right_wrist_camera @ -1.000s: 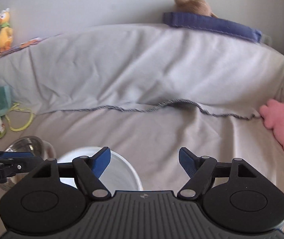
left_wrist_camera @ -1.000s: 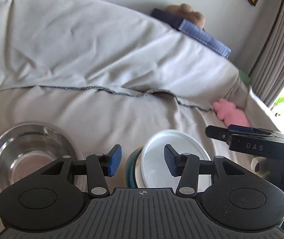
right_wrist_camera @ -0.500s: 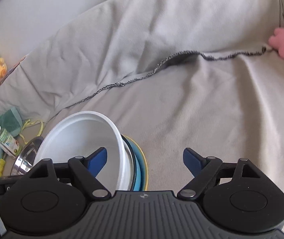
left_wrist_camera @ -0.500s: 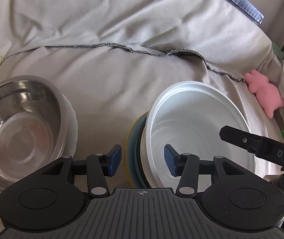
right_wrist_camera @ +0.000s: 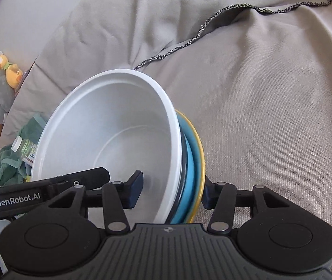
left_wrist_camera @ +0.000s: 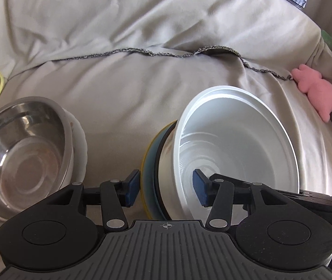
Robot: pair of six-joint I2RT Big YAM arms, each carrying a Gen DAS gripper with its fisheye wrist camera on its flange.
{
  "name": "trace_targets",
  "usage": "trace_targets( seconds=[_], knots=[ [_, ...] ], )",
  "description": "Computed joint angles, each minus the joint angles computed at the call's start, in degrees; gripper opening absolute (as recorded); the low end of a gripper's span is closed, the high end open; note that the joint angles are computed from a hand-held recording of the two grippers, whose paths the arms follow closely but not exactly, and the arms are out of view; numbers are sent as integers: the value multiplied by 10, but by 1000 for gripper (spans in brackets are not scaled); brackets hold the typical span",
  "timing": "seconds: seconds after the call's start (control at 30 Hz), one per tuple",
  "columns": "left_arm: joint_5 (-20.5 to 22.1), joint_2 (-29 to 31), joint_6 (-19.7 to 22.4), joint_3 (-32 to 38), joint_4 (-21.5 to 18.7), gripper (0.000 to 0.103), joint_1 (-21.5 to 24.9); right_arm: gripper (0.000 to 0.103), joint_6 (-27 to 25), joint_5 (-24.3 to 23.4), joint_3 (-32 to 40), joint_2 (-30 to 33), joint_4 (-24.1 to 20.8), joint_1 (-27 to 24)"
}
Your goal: Organize plates and bowls
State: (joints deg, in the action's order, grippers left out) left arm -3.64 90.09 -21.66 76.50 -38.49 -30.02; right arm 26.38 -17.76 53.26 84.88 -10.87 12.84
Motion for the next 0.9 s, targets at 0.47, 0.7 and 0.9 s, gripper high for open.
trace_targets(
  seconds=[0.47,0.7,0.9],
  knots=[
    [-45,-34,42,-16,2,52,-9,50,11,14,12,4,-12,6],
    [-19,-42,29,-22,9,52,3,50,16,29,17,3,-25,13],
    [114,-22,-40,-9,-10,52,48,50,23,35,20,2,-32,16]
  ],
)
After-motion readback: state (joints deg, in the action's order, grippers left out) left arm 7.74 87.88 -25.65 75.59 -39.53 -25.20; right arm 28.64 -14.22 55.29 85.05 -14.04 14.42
